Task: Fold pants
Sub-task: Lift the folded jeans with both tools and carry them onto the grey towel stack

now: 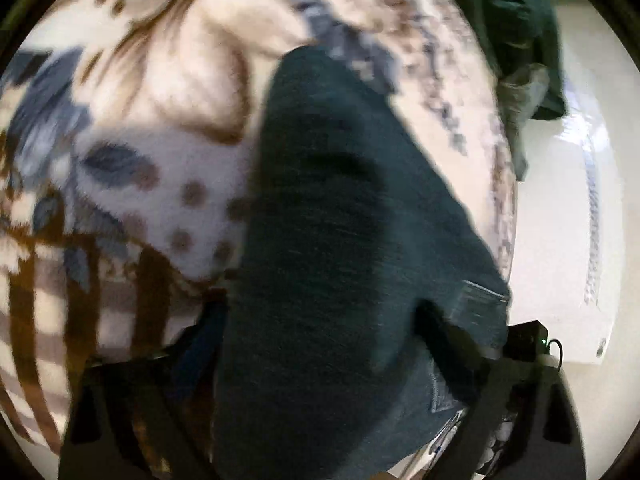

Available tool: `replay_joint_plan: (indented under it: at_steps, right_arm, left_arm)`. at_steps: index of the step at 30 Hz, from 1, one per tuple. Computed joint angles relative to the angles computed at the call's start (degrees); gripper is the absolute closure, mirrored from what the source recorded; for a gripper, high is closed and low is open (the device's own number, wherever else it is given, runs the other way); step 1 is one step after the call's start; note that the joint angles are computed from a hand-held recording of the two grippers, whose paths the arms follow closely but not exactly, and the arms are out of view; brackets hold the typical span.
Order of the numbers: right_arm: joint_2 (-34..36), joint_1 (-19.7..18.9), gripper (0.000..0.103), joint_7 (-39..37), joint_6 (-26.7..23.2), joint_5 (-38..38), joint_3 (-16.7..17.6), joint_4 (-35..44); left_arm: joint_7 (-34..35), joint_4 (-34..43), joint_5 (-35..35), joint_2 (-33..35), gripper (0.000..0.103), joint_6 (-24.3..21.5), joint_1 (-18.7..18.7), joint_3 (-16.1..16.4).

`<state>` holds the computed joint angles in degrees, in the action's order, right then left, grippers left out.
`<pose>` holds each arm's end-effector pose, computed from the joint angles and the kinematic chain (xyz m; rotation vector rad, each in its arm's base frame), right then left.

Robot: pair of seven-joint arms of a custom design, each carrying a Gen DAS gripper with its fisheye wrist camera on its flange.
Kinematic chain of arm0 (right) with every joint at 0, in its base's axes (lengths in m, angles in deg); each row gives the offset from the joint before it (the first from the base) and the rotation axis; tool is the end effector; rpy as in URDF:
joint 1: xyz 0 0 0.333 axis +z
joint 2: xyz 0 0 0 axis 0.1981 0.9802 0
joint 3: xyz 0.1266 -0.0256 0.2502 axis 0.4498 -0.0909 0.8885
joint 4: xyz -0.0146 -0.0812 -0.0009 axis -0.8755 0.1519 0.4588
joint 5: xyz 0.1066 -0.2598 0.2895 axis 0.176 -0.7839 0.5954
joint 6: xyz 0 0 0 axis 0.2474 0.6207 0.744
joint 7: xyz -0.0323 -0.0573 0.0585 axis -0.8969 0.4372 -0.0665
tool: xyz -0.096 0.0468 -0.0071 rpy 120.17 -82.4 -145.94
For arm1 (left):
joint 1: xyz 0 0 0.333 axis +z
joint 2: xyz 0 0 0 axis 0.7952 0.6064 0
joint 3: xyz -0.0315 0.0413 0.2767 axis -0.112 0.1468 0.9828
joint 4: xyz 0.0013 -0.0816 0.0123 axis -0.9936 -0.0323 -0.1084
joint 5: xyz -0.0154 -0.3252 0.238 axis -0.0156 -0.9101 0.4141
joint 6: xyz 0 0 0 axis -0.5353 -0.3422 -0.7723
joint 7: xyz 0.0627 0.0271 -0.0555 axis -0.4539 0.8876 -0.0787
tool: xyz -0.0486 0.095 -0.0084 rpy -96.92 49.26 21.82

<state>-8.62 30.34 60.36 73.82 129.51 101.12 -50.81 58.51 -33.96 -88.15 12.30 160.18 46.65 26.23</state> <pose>0.5718 0.3562 0.4016 -1.5440 1.9322 0.8689 0.5798 -0.1833 0.4869 2.2336 -1.4596 0.7053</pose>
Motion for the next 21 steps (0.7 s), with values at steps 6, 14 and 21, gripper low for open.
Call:
replay_joint_plan:
  at_steps: [6,14,21]
  right_arm:
    - [-6.47,1.62,0.082,3.62,1.45,-3.82,-0.89,-3.16]
    - [-4.05,0.9,0.064,6.93,-7.01,-6.05,-2.52,2.27]
    - [3.32,-1.91,0.019,-0.9,-6.05,3.52,0.38,2.7]
  left_arm:
    - [-2.34,0.1,4.06,-2.6,0.065,0.13,-1.0,-0.27]
    - [-4.64,3.95,5.03,-3.7,0.072,-4.2,-1.6,0.39]
    - [-4.04,2.4,2.67,0.14,0.053,-5.18,-0.42,0.69]
